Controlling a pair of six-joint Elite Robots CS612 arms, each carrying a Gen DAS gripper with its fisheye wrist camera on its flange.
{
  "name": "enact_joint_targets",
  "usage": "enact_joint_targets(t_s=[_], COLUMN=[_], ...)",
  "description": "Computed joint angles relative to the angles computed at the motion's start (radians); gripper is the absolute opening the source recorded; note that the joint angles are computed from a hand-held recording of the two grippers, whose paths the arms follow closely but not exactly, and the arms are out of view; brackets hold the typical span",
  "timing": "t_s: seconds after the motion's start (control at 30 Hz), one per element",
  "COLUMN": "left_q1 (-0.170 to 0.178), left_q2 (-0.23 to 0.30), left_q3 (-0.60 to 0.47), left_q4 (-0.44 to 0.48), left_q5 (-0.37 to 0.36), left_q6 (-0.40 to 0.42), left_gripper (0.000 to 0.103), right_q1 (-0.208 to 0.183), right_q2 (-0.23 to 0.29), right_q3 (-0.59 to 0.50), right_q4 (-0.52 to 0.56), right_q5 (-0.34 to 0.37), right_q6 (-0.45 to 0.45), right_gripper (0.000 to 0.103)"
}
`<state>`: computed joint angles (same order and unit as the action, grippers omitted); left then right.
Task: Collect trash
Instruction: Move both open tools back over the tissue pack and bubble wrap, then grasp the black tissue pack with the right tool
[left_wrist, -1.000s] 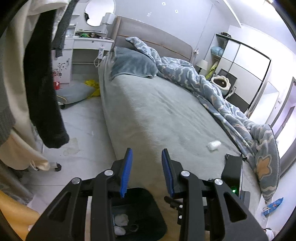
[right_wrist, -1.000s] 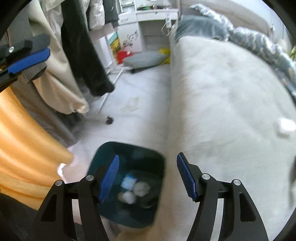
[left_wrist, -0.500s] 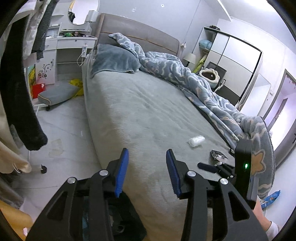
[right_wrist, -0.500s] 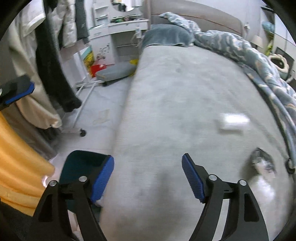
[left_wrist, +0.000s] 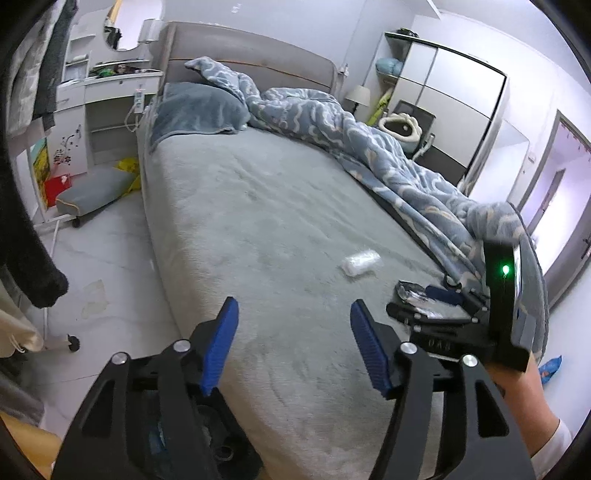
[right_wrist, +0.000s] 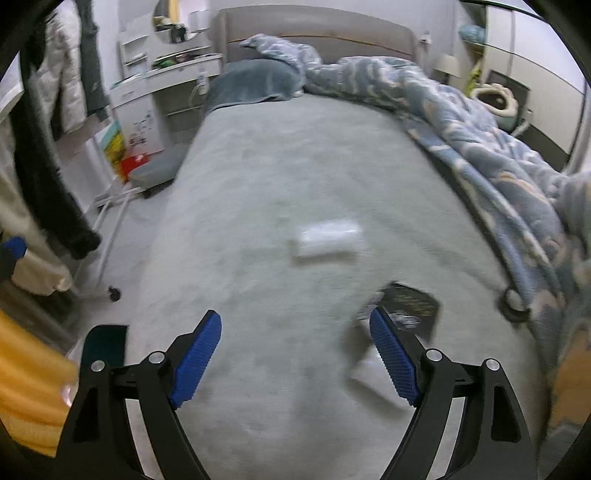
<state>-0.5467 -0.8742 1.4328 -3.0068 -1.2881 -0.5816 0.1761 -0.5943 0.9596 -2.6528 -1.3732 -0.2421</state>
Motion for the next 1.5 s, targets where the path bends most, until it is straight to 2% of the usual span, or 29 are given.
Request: enact_joint_targets(t_s=[0.07,0.2,0.4,0.6,0.63,0.67,0.87,1.3,1.5], left_q1=[-0.003,-0.008,-0.012,-0.016,-0.018,-0.021,-0.024,-0.045,-0.053], left_q2=[0.008,0.021,0.036,0.053,0.054,0.057,0.077,0.134,0.169], left_q3=[-0.012,-0.036,-0.063,-0.096,-0.102,-0.107,-0.132,-0.216,-0.263], left_q4=[0.009,0.03,0.051,0.089,0.1,0.106,0.067,0.13,0.156], left_q5=[-0.003,-0.004,-0.014,-0.011,-0.006,-0.005,-0.041,-0.084,-0.1], left_q6=[0.009,0.011,-0.003,-0.001,0.005,0.02,0.072,0.131,0.152], left_gripper=[0.071,0.072,0.073,0.079,0.079,0.08,0.088,0.088,0.088], right_q1=[-0.004,-0.015,-0.016,-0.009,-0.006,-0.005,-0.023,-0.071,-0.092], right_q2=[0.008,0.034,0.079,0.137,0.145,0.154,0.165,0.12,0.1], right_q3=[-0.011,-0.058,-0.133,-0.232,-0.249,-0.265,-0.292,-0.213,-0.176], right_q4=[-0.004,0.045,0.108,0.168,0.185,0.201,0.261,0.218,0.193], right_q5=[-0.035,-0.054,-0.101,-0.144,-0.159,-0.171,-0.122,0.078,0.142], right_q6=[0.029,0.106,0.159,0.147,0.135,0.126,0.125,0.151,0.156], right_gripper=[0.089,0.089,0.089,0.089,0.088,0.083,0.066,0.059,0.051])
